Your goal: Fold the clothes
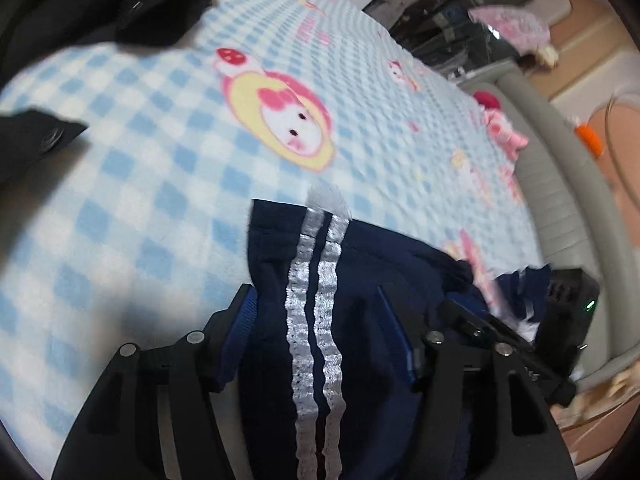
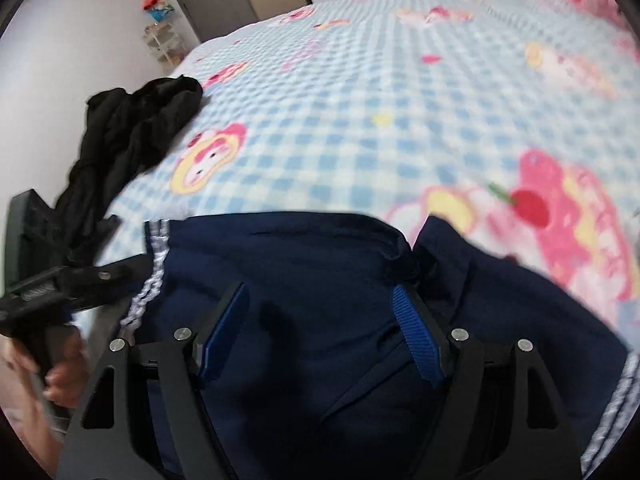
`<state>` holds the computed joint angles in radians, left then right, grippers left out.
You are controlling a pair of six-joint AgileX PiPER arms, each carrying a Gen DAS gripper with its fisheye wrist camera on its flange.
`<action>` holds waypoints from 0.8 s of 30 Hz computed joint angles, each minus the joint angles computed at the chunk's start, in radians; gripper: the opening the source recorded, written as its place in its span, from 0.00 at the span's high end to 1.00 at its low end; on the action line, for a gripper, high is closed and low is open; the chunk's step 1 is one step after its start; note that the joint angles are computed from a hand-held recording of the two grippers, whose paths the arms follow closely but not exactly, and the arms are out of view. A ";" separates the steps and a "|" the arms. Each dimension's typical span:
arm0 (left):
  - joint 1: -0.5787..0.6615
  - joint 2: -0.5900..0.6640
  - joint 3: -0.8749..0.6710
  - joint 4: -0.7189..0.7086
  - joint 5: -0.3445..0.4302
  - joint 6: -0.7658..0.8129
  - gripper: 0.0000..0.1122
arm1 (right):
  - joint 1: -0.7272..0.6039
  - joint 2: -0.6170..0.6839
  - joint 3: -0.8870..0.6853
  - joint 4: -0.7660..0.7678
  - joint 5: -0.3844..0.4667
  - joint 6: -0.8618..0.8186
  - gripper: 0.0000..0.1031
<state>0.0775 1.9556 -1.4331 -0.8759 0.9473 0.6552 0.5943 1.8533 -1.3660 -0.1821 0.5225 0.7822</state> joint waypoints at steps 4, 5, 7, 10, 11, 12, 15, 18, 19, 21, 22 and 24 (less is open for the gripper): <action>-0.069 -0.046 0.032 0.085 -0.096 0.012 0.72 | 0.008 0.037 -0.053 0.035 0.042 -0.066 0.48; -0.076 -0.049 0.032 0.093 -0.107 0.010 0.74 | 0.011 0.038 -0.060 0.039 0.045 -0.080 0.54; -0.082 -0.056 0.038 0.106 -0.126 -0.006 0.80 | 0.015 0.036 -0.063 0.070 0.035 -0.140 0.70; -0.081 -0.059 0.042 0.107 -0.142 -0.032 0.86 | 0.038 0.039 -0.072 0.009 0.037 -0.125 0.83; -0.080 -0.064 0.049 0.106 -0.152 -0.030 0.87 | 0.041 0.039 -0.073 -0.006 0.036 -0.116 0.84; -0.079 -0.069 0.056 0.104 -0.162 -0.029 0.88 | 0.040 0.037 -0.070 -0.018 0.032 -0.100 0.87; -0.082 -0.081 0.074 0.107 -0.190 -0.028 0.89 | 0.023 0.018 -0.041 -0.062 0.004 -0.027 0.92; -0.094 -0.087 0.081 0.128 -0.214 -0.041 0.90 | -0.002 -0.013 -0.005 -0.076 -0.036 0.017 0.94; -0.094 -0.088 0.082 0.125 -0.217 -0.041 0.91 | -0.010 -0.023 0.005 -0.073 -0.049 0.020 0.94; -0.090 -0.090 0.082 0.112 -0.224 -0.033 0.91 | -0.017 -0.033 0.015 -0.088 -0.060 0.044 0.94; -0.089 -0.090 0.081 0.108 -0.227 -0.030 0.91 | -0.019 -0.034 0.017 -0.097 -0.060 0.059 0.94; -0.084 -0.084 0.072 0.100 -0.212 -0.020 0.91 | -0.030 -0.032 0.015 -0.052 -0.061 0.024 0.94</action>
<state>-0.0065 1.8716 -1.3610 -0.7764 0.7349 0.6348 0.5640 1.8213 -1.3512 -0.2346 0.4614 0.8066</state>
